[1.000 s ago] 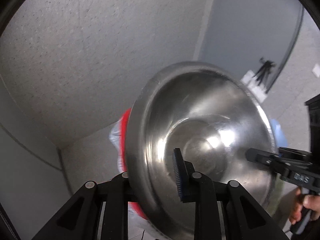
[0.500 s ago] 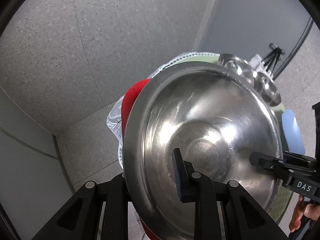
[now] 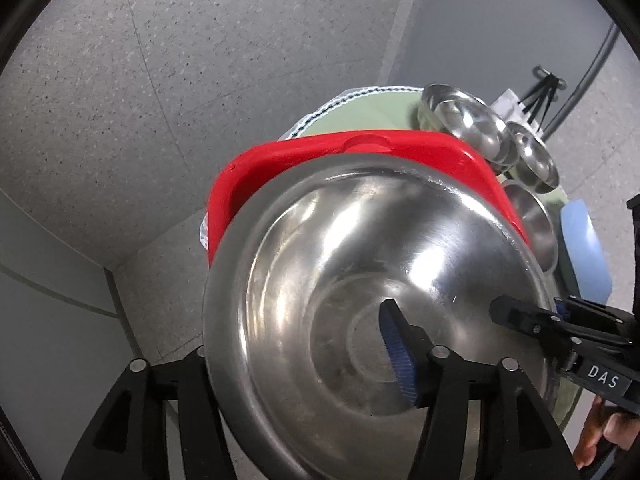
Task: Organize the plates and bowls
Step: 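Grasp the large steel bowl rim with the right tool and lower it into the red basin, then open the right tool and withdraw from the steel bowl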
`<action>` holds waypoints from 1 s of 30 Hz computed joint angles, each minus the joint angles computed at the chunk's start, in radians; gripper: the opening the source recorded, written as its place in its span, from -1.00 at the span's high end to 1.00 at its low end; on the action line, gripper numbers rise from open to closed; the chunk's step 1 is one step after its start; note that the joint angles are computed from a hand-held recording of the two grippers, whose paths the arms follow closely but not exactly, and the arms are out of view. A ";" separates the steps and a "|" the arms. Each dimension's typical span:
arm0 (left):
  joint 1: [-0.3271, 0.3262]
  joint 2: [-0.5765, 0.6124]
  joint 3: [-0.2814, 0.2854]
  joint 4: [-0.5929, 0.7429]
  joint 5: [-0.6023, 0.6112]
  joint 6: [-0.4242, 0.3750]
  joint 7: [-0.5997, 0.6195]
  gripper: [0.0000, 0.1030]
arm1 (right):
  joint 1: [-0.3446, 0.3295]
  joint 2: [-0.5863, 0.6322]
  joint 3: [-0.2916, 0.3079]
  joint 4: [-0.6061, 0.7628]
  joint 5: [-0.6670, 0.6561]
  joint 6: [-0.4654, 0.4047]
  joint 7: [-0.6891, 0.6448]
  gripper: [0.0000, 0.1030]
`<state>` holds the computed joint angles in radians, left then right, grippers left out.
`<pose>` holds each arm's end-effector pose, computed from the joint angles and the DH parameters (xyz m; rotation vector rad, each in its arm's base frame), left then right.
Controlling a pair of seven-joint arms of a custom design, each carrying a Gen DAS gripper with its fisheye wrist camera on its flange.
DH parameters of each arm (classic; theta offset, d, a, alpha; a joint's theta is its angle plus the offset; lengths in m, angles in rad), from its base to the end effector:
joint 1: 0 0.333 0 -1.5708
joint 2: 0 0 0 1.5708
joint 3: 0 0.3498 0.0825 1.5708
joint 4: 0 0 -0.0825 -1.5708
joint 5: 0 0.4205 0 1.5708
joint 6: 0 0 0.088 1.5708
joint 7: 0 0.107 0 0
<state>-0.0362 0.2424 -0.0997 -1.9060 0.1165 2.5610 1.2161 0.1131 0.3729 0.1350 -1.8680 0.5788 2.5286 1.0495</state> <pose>0.6788 -0.0902 0.4303 -2.1463 1.8600 -0.4671 0.6805 0.1588 0.3551 -2.1276 1.5347 0.0675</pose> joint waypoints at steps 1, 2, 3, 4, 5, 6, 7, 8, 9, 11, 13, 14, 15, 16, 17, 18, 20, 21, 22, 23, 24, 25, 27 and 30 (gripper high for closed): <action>-0.010 -0.005 0.007 -0.001 0.025 -0.017 -0.020 -0.07 | 0.005 -0.003 -0.002 -0.003 -0.008 0.007 0.004 0.53; -0.016 -0.003 0.009 0.005 0.040 -0.028 -0.032 -0.08 | 0.008 -0.009 -0.003 -0.009 -0.014 0.017 0.004 0.53; -0.026 -0.001 0.013 0.011 0.063 -0.034 -0.055 -0.08 | 0.007 -0.014 -0.001 -0.014 -0.012 0.025 -0.002 0.53; -0.032 -0.001 0.015 0.014 0.082 -0.044 -0.071 -0.09 | 0.007 -0.018 -0.001 -0.018 -0.012 0.031 -0.004 0.53; -0.040 -0.002 0.019 0.015 0.108 -0.054 -0.091 -0.16 | 0.012 -0.024 -0.004 -0.024 -0.022 0.042 0.001 0.53; -0.043 -0.009 0.018 0.006 0.121 -0.051 -0.101 -0.20 | 0.010 -0.033 -0.005 -0.036 -0.025 0.055 -0.008 0.53; -0.046 -0.011 0.019 0.002 0.139 -0.041 -0.115 -0.31 | 0.010 -0.044 -0.003 -0.048 -0.023 0.072 -0.018 0.53; -0.052 -0.016 0.025 -0.007 0.167 -0.026 -0.139 -0.41 | 0.015 -0.056 -0.004 -0.063 -0.030 0.095 -0.023 0.52; -0.058 -0.016 0.028 -0.008 0.192 -0.021 -0.167 -0.43 | 0.028 -0.062 -0.014 -0.071 -0.055 0.118 -0.007 0.50; -0.053 -0.016 0.023 -0.016 0.191 -0.001 -0.180 -0.44 | 0.031 -0.064 -0.018 -0.079 -0.079 0.146 -0.002 0.49; -0.053 -0.016 0.023 -0.030 0.202 0.024 -0.193 -0.48 | 0.017 -0.054 -0.006 -0.068 -0.058 0.126 -0.008 0.57; -0.060 -0.018 0.029 -0.034 0.228 0.023 -0.213 -0.48 | 0.020 -0.051 -0.010 -0.070 -0.069 0.132 -0.001 0.57; -0.063 -0.024 0.031 -0.042 0.245 0.024 -0.225 -0.48 | 0.024 -0.049 -0.014 -0.075 -0.081 0.139 0.007 0.58; -0.064 -0.024 0.030 -0.044 0.255 0.025 -0.233 -0.49 | 0.020 -0.044 -0.010 -0.075 -0.079 0.137 0.003 0.60; -0.065 -0.023 0.029 -0.044 0.260 0.024 -0.241 -0.49 | 0.018 -0.041 -0.009 -0.076 -0.080 0.134 0.005 0.61; -0.067 -0.024 0.028 -0.046 0.267 0.024 -0.255 -0.49 | 0.011 -0.044 -0.002 -0.084 -0.066 0.145 -0.007 0.60; -0.071 -0.027 0.027 -0.049 0.277 0.014 -0.278 -0.49 | -0.002 -0.057 0.007 -0.103 -0.040 0.151 -0.027 0.56; -0.072 -0.037 0.028 -0.058 0.285 0.017 -0.292 -0.49 | -0.010 -0.062 0.012 -0.107 -0.019 0.156 -0.040 0.55; -0.072 -0.044 0.030 -0.065 0.297 0.023 -0.308 -0.49 | -0.019 -0.069 0.019 -0.113 0.006 0.156 -0.056 0.51; -0.080 -0.061 0.037 -0.077 0.331 0.022 -0.351 -0.49 | -0.028 -0.077 0.025 -0.119 0.034 0.152 -0.077 0.49; -0.084 -0.075 0.040 -0.085 0.361 0.020 -0.386 -0.49 | -0.031 -0.087 0.026 -0.126 0.055 0.154 -0.094 0.35; -0.084 -0.087 0.039 -0.093 0.384 0.026 -0.411 -0.50 | -0.025 -0.102 0.020 -0.141 0.058 0.177 -0.101 -0.04; -0.082 -0.116 0.029 -0.112 0.413 0.050 -0.453 -0.54 | -0.021 -0.134 0.018 -0.173 0.078 0.231 -0.136 -0.43; -0.086 -0.152 0.009 -0.136 0.458 0.079 -0.519 -0.59 | -0.048 -0.176 0.026 -0.196 0.188 0.238 -0.260 -0.41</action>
<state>-0.1218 0.0900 -0.0903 -2.0416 0.5747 2.6401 0.6968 0.0655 0.1972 0.1612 -2.0639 0.7668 2.7669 0.7896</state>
